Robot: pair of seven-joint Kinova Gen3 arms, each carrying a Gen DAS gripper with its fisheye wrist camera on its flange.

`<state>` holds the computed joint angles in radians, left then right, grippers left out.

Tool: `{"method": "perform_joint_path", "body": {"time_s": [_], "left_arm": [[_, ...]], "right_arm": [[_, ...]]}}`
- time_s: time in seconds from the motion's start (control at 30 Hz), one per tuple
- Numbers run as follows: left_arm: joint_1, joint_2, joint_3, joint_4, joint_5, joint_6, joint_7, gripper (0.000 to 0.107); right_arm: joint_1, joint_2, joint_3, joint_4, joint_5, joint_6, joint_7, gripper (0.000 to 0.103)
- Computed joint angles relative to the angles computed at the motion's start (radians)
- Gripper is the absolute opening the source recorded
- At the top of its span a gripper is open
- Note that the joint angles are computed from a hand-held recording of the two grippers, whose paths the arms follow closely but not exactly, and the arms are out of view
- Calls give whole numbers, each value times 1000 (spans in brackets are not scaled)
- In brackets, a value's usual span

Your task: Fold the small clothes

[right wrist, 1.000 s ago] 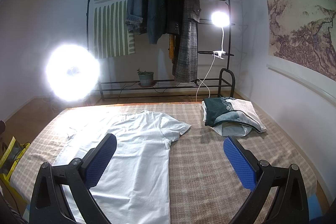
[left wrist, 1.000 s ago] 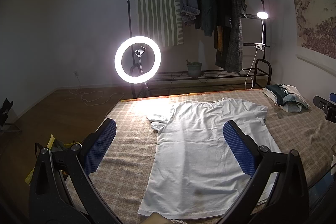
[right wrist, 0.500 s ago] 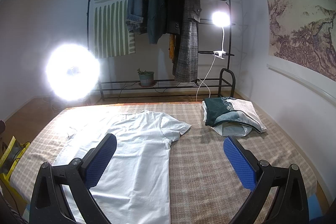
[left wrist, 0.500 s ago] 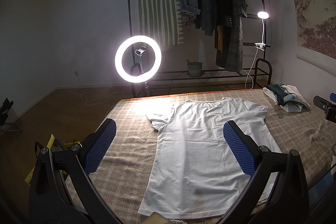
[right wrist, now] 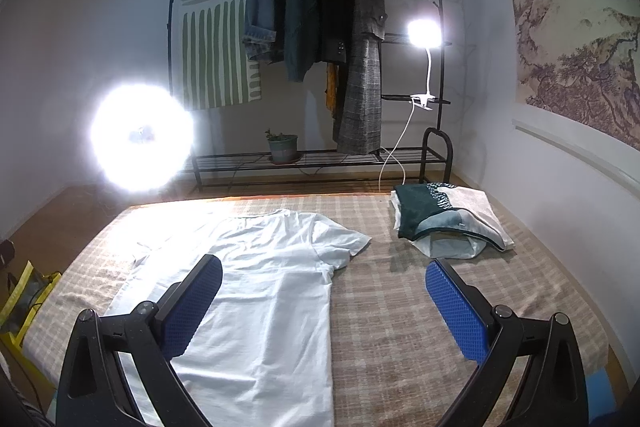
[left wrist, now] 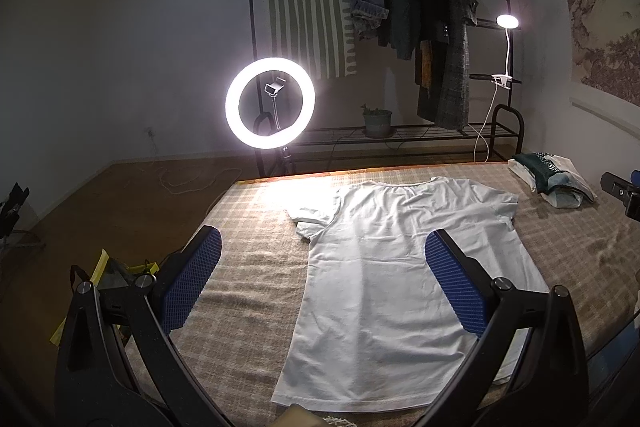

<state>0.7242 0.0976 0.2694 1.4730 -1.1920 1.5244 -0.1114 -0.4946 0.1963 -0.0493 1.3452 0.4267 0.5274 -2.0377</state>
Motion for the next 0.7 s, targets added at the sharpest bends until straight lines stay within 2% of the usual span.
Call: {"method": "perform_joint_path", "body": {"time_s": [0.23,0.37,0.47,0.53,0.57,0.7], "left_arm": [[-8,-8,-2,0,18,10,0,103],[-26,-15,-5,16,45,1,-1,103],[-56,-36,-12,51,92,-31,9,103],[-80,-74,-10,110,117,-91,38,103],[-94,-97,-5,143,127,-124,58,103],[-152,-133,25,205,164,-154,107,103]], "right_arm": [[-21,17,-11,-27,-8,6,21,103],[-31,30,-13,-33,-57,-26,70,103],[69,42,-127,-26,-177,-95,190,103],[116,70,-191,-68,-243,-64,272,103],[114,87,-198,-101,-265,-31,304,103],[23,174,-125,-265,-358,132,445,103]]}}
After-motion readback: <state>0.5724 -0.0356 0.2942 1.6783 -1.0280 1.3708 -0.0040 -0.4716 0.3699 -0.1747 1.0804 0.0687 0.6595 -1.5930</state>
